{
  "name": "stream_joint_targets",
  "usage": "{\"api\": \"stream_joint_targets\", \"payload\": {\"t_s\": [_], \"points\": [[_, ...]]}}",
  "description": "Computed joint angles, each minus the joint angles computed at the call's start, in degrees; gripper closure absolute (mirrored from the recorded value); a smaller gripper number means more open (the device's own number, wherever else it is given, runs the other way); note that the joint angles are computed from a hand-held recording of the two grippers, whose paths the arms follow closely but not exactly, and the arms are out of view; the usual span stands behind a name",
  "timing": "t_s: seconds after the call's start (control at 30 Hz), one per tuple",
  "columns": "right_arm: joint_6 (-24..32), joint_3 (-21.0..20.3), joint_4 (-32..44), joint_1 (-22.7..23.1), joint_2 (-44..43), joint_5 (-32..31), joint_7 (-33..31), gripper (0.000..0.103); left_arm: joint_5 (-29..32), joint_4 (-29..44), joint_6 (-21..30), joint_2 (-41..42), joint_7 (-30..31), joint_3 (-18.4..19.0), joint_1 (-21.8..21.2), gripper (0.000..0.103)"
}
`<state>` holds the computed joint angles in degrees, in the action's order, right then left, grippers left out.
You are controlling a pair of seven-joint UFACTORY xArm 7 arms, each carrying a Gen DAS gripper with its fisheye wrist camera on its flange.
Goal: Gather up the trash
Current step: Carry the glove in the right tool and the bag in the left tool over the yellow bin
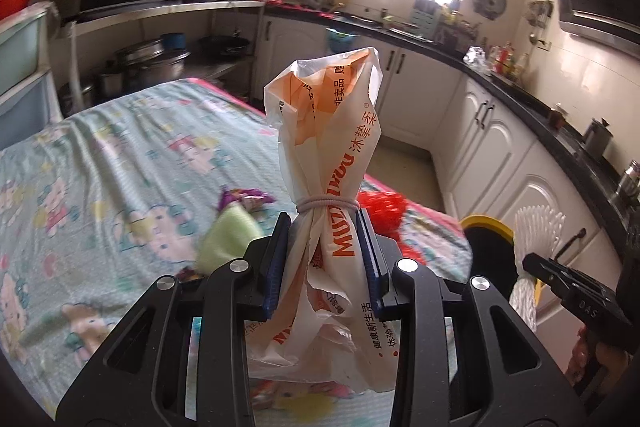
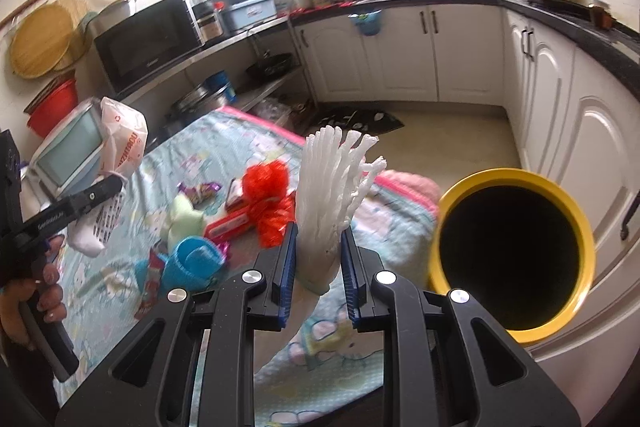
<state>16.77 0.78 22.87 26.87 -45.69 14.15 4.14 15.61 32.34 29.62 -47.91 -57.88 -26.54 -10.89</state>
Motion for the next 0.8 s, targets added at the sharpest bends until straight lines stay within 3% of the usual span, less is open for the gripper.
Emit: {"api": "stream_joint_targets", "payload": {"t_s": [0.4,0.8], "points": [[-0.22,-1.55,-0.46,-6.79,-2.77,-2.3,0.32,0.083,5.31,8.92,-6.81,12.08,-3.88,-6.22,4.4,0.077],[-1.9,-2.88,-1.49,-13.34,-3.04,-4.73,0.43,0.083,16.03,18.64,-9.94,26.31,-9.99,-9.76,5.6,0.077]]}}
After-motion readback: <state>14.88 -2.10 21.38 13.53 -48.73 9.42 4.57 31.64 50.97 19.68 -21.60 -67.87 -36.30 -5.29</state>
